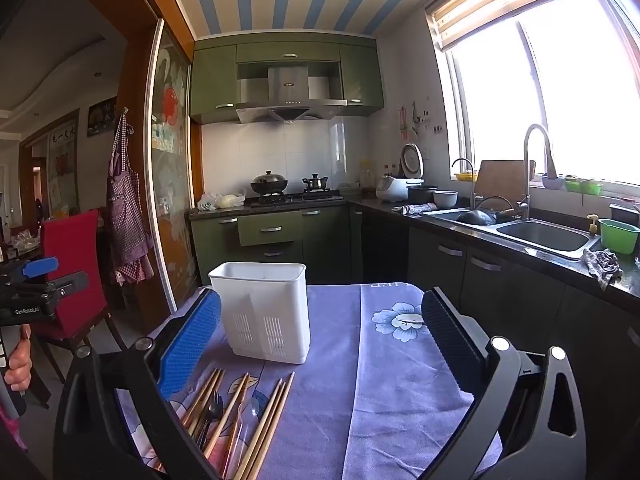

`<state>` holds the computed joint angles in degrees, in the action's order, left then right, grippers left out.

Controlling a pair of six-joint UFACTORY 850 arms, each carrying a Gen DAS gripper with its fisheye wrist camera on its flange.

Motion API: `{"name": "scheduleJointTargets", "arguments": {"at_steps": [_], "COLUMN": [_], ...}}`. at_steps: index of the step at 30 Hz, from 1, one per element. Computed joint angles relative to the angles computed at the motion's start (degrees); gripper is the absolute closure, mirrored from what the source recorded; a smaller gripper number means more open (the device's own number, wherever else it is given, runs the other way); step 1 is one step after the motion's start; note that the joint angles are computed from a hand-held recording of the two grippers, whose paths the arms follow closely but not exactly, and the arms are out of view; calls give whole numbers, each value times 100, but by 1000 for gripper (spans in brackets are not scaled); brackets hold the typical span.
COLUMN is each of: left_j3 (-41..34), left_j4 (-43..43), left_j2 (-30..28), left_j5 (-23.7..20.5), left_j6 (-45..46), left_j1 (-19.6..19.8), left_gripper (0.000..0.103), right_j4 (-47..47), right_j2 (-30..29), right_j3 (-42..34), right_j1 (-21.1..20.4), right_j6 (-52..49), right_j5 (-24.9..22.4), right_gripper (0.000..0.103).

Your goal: Organize utensils

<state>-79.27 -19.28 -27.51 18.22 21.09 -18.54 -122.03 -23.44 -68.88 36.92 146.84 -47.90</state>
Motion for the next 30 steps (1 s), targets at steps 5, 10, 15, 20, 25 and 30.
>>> {"name": "scheduleJointTargets", "arguments": {"at_steps": [5,10,15,20,25,30], "left_j3": [-9,-7,28,109,17,136], "left_j4": [4,79,165,498,666,-55], "left_j2": [-19,-27,-23,13,-51,-10], "left_j5": [-17,-39,-30,3,-15,436], "left_j6": [-1,-98,-182,-508,-731,-59], "left_j1": [8,22,25,37,37,-23], "left_gripper": [6,6,6,6,6,6], "right_j4": [3,7,-10,-44,-100,-42], "right_j2": [2,-29,-60,-106,-125,-127], "right_j3": [1,-28,-46,-63,-55,-73], "right_j1": [0,-3,-14,-33,-35,-15], "right_j6": [5,1,20,59,127,97], "right_j5": [2,6,25,16,-24,-48], "right_gripper": [4,4,4,4,4,4]}}
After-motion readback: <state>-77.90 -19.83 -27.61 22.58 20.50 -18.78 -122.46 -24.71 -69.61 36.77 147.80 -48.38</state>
